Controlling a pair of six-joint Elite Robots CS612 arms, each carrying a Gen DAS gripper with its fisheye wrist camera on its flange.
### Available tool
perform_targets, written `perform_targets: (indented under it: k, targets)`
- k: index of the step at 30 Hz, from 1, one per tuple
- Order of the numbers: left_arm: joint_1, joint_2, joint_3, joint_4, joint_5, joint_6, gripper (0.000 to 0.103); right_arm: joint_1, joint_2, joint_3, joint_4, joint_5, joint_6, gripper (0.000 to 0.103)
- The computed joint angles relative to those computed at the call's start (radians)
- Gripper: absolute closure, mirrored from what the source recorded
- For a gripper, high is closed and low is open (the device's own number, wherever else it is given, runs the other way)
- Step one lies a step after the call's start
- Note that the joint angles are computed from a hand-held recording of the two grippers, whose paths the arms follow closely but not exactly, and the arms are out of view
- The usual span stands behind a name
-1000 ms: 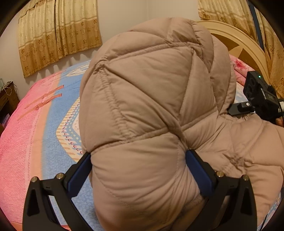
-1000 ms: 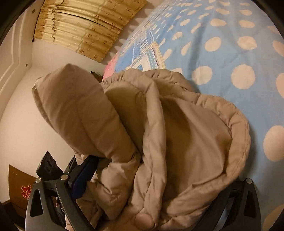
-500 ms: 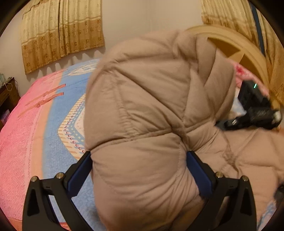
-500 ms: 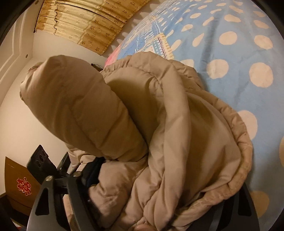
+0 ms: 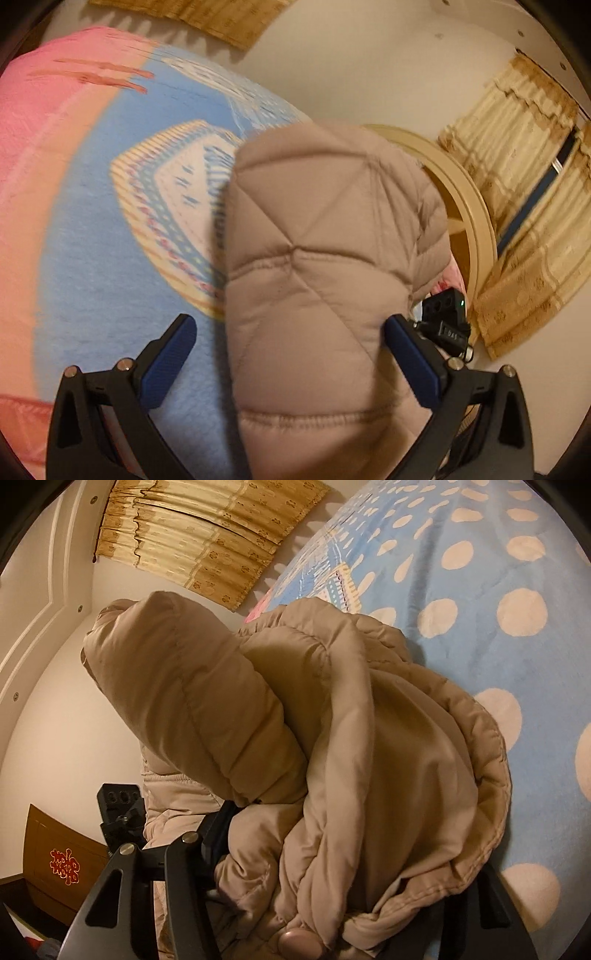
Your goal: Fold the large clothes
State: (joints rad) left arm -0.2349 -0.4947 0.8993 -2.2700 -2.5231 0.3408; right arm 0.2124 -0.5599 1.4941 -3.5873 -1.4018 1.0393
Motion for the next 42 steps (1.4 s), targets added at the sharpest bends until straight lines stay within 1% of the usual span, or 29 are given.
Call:
perform_targets:
  k: [1,2,3,4,7,8,9,10,11,13,14,15,16,18,23,26,30,33,35,38,42]
  targets:
    - [-0.006,0.003,-0.007,0.028,0.008,0.017,0.0,0.001,0.001,0.001,-0.002,-0.002,-0.002,0.042]
    - [-0.009,0.016,-0.027,0.053,-0.004,0.012,0.0,0.003,-0.002,0.008,-0.007,-0.006,-0.002,0.042]
    - [-0.009,0.027,-0.05,0.101,-0.02,0.027,0.0,0.008,-0.007,0.012,-0.009,-0.013,-0.001,0.043]
    - [-0.012,0.04,-0.081,0.178,-0.026,0.058,0.0,0.009,-0.007,0.006,-0.003,-0.017,-0.002,0.043]
    - [-0.015,0.07,-0.144,0.324,-0.056,0.129,0.0,0.012,-0.006,0.004,0.0,-0.027,-0.007,0.044]
    - [-0.015,0.075,-0.157,0.364,-0.057,0.146,0.0,0.014,-0.007,0.003,0.005,-0.03,-0.01,0.044]
    - [-0.011,0.065,-0.141,0.375,-0.065,0.154,0.0,0.016,-0.009,0.001,0.011,-0.033,-0.01,0.043]
    - [-0.01,0.063,-0.134,0.387,-0.095,0.167,0.006,0.019,-0.011,0.0,0.013,-0.035,-0.007,0.045]
    - [-0.008,0.05,-0.112,0.389,-0.11,0.189,0.014,0.02,-0.011,0.002,0.007,-0.033,0.001,0.047]
    - [-0.006,0.011,-0.045,0.308,-0.107,0.195,0.021,0.023,-0.012,0.002,-0.024,-0.021,0.004,0.055]
    - [-0.007,-0.002,-0.023,0.277,-0.098,0.195,0.026,0.026,-0.01,0.003,-0.045,-0.021,0.005,0.056]
    - [-0.006,-0.008,-0.017,0.264,-0.095,0.186,0.027,0.032,-0.009,0.004,-0.061,-0.035,0.007,0.057]
    - [-0.005,-0.021,0.002,0.238,-0.095,0.169,0.029,0.036,-0.009,0.003,-0.069,-0.043,0.011,0.057]
    - [-0.005,-0.045,0.038,0.166,-0.065,0.148,0.03,0.047,-0.009,-0.003,-0.075,-0.059,0.007,0.058]
    - [0.012,-0.089,0.102,0.06,-0.066,0.132,0.032,0.076,-0.009,-0.033,-0.064,-0.076,-0.005,0.06]
    - [0.03,-0.113,0.151,-0.026,-0.065,0.109,0.032,0.092,0.003,-0.071,-0.059,-0.064,-0.017,0.06]
    - [0.053,-0.13,0.195,-0.126,-0.045,0.054,0.032,0.114,0.033,-0.145,-0.025,-0.041,-0.036,0.06]
    - [0.068,-0.137,0.226,-0.201,-0.039,-0.014,0.032,0.129,0.062,-0.212,0.002,-0.014,-0.047,0.06]
    - [0.083,-0.147,0.252,-0.26,-0.014,-0.049,0.032,0.14,0.081,-0.264,0.042,0.006,-0.067,0.06]
    - [0.1,-0.156,0.275,-0.31,0.017,-0.088,0.032,0.152,0.112,-0.338,0.09,0.042,-0.086,0.06]
    - [0.12,-0.156,0.283,-0.353,0.036,-0.146,0.032,0.163,0.166,-0.462,0.161,0.099,-0.104,0.06]
